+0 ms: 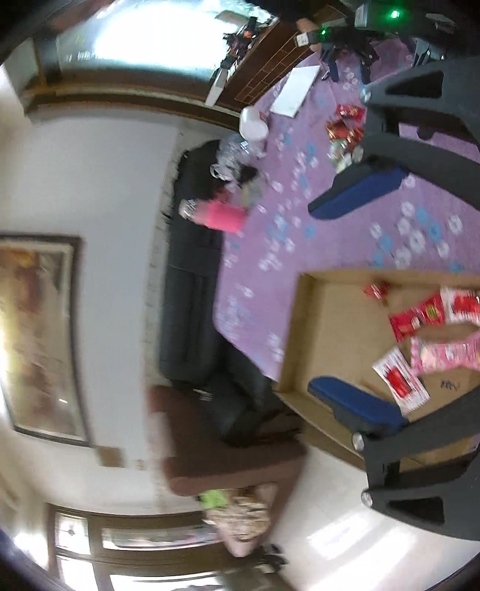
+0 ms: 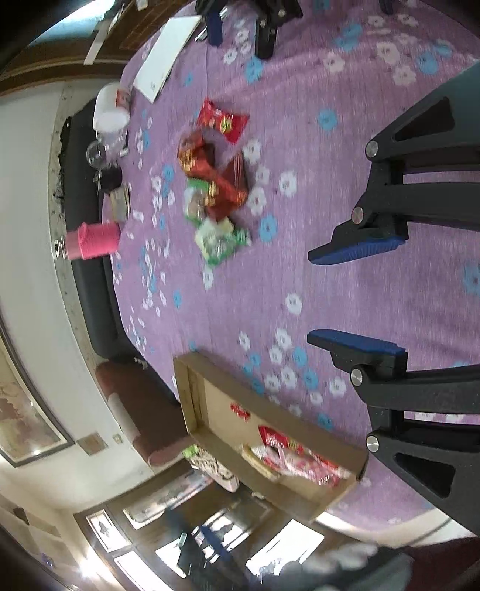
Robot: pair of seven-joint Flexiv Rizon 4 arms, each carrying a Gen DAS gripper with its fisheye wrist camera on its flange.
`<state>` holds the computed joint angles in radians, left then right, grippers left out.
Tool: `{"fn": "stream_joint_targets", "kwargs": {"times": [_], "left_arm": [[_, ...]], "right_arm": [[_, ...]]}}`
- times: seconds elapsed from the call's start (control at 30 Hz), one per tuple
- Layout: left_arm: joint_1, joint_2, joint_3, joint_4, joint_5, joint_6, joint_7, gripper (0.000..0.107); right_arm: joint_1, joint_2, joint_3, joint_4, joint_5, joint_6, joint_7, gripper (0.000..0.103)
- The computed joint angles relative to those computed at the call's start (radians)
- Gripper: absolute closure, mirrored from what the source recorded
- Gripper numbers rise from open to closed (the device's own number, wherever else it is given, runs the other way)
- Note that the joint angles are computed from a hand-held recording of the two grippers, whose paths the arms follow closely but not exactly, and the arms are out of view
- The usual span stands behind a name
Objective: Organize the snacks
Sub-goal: 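Move both open grippers back over the remaining snacks on the cloth, then grasp a clear green-edged packet with the left gripper while the right grasps a red triangular candy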
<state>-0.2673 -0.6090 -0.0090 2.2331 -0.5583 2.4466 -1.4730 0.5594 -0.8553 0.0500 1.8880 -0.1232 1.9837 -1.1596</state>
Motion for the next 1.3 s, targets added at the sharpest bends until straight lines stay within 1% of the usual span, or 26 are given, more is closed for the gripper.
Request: {"fn": "stream_joint_targets", "kwargs": {"times": [0.03, 0.07, 0.13, 0.17, 0.23, 0.37, 0.53, 0.63, 0.8, 0.9, 1.0, 1.1, 1.2, 1.23, 1.3], "left_arm": [[-0.030, -0.007, 0.003, -0.013, -0.027, 0.012, 0.019, 0.007], [-0.036, -0.012, -0.008, -0.024, -0.022, 0.008, 0.023, 0.006], [-0.024, -0.020, -0.034, -0.049, 0.021, -0.031, 0.010, 0.006], [-0.035, -0.030, -0.041, -0.076, 0.011, -0.070, 0.023, 0.006], [-0.053, -0.054, -0.040, -0.116, 0.003, -0.118, 0.040, 0.006], [-0.060, -0.104, -0.046, -0.189, 0.024, -0.221, 0.045, 0.006], [-0.085, -0.165, -0.024, -0.251, 0.032, -0.292, 0.033, 0.006], [-0.083, -0.197, -0.021, -0.277, 0.049, -0.316, 0.013, 0.006], [-0.055, -0.243, -0.031, -0.307, 0.099, -0.320, -0.032, 0.006], [-0.007, -0.260, -0.065, -0.309, 0.173, -0.289, -0.073, 0.006], [-0.005, -0.272, -0.060, -0.313, 0.199, -0.253, -0.092, 0.006], [-0.040, -0.274, -0.030, -0.310, 0.180, -0.213, -0.081, 0.006], [-0.079, -0.278, -0.007, -0.306, 0.132, -0.167, -0.055, 0.006], [-0.076, -0.278, -0.012, -0.304, 0.129, -0.158, -0.053, 0.006], [-0.060, -0.276, -0.028, -0.298, 0.128, -0.150, -0.058, 0.006]], "right_arm": [[-0.005, -0.002, -0.002, 0.000, 0.002, -0.004, 0.002, 0.064], [-0.014, -0.005, 0.000, -0.002, 0.001, -0.009, 0.006, 0.064], [-0.024, -0.007, -0.004, -0.002, 0.003, -0.022, 0.012, 0.064], [-0.025, -0.010, -0.012, -0.005, 0.006, -0.034, 0.017, 0.064], [-0.033, -0.013, -0.020, -0.010, 0.005, -0.048, 0.021, 0.064], [-0.050, -0.021, -0.039, -0.032, 0.007, -0.070, 0.033, 0.064], [-0.063, -0.042, -0.077, -0.097, 0.034, -0.100, 0.079, 0.064], [-0.129, -0.073, -0.037, -0.172, 0.022, -0.146, 0.132, 0.064], [-0.208, -0.123, 0.038, -0.276, -0.044, -0.215, 0.174, 0.064], [-0.195, -0.150, 0.023, -0.332, -0.070, -0.243, 0.185, 0.064], [-0.189, -0.173, 0.022, -0.377, -0.095, -0.260, 0.182, 0.064], [-0.193, -0.195, 0.034, -0.416, -0.115, -0.286, 0.177, 0.060], [-0.215, -0.214, 0.076, -0.438, -0.134, -0.310, 0.165, 0.058], [-0.202, -0.214, 0.061, -0.438, -0.129, -0.303, 0.164, 0.058], [-0.196, -0.211, 0.057, -0.434, -0.137, -0.305, 0.152, 0.058]]}}
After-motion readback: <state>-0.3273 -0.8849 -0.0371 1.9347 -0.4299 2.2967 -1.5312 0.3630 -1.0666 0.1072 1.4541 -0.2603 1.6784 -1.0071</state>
